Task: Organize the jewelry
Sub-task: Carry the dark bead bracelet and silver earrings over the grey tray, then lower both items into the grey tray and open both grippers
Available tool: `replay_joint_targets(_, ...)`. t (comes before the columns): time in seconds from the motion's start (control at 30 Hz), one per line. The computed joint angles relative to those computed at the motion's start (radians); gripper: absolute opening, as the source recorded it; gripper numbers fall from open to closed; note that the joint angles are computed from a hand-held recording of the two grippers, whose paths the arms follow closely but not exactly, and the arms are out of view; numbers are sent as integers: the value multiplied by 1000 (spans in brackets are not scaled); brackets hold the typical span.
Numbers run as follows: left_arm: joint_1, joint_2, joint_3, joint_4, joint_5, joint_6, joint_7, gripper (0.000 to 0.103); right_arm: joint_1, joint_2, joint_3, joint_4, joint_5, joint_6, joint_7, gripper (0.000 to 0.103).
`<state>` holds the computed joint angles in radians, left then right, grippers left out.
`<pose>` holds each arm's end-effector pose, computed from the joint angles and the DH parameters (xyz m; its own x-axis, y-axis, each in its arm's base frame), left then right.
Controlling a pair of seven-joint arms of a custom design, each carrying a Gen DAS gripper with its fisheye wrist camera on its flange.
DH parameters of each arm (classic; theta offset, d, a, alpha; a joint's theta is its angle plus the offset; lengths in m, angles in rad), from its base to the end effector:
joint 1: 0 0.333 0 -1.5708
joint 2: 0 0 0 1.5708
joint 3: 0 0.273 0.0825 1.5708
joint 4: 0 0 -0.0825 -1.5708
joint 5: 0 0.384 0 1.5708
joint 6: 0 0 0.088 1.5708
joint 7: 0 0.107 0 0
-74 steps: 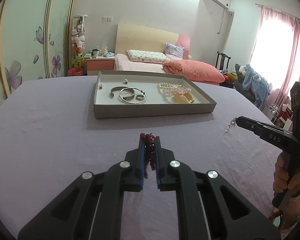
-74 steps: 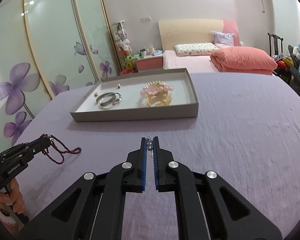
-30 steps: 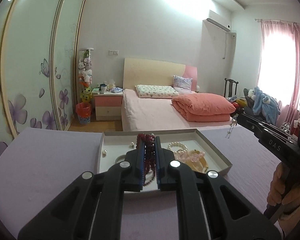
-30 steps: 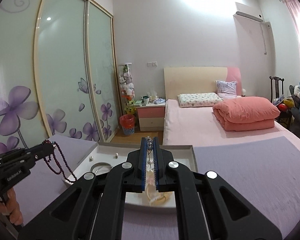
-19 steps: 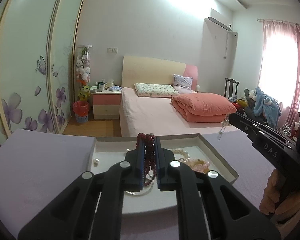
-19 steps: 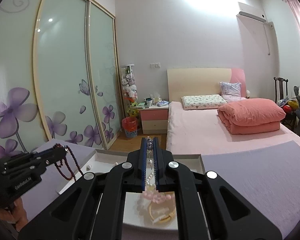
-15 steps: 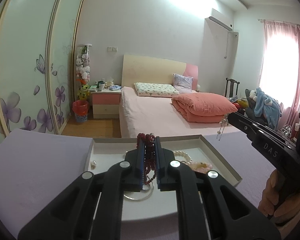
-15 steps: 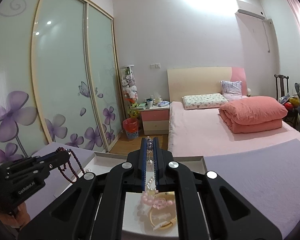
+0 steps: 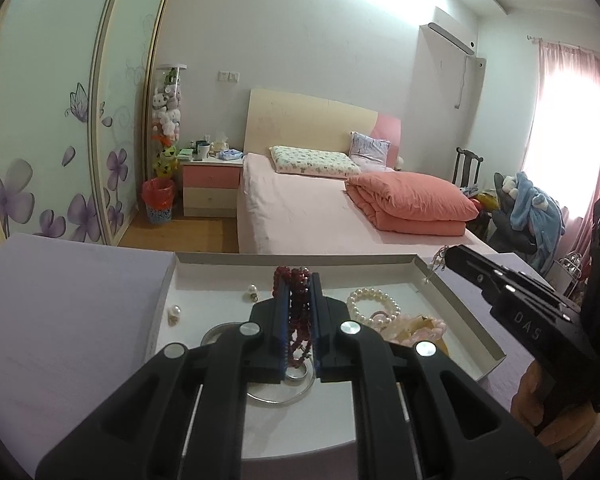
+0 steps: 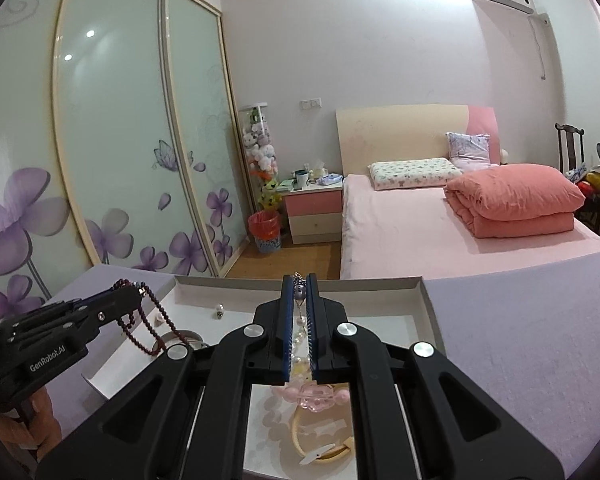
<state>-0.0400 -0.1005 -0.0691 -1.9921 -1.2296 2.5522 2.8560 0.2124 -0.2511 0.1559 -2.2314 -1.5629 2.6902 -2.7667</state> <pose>0.5753 -0.0512 0.5309 -0.5955 -0.7871 0.1611 -0.4444 0.1556 -0.8822 0.4736 0.2212 0.4845 -0.1883 -0.9711 -0.1465 -0.3180 0.2014 -0.9264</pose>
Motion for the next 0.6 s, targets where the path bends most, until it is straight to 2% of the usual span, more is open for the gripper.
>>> replay_joint_targets(0.43, -5, -11, 2, -15, -22, -5, 27, 10, 10, 22, -2, 16, 10, -10, -9, 8)
replay_joint_targets(0.6, -7, -11, 2, -16, -21, -7, 29, 10, 7, 22, -6, 14, 10, -4, -9, 17)
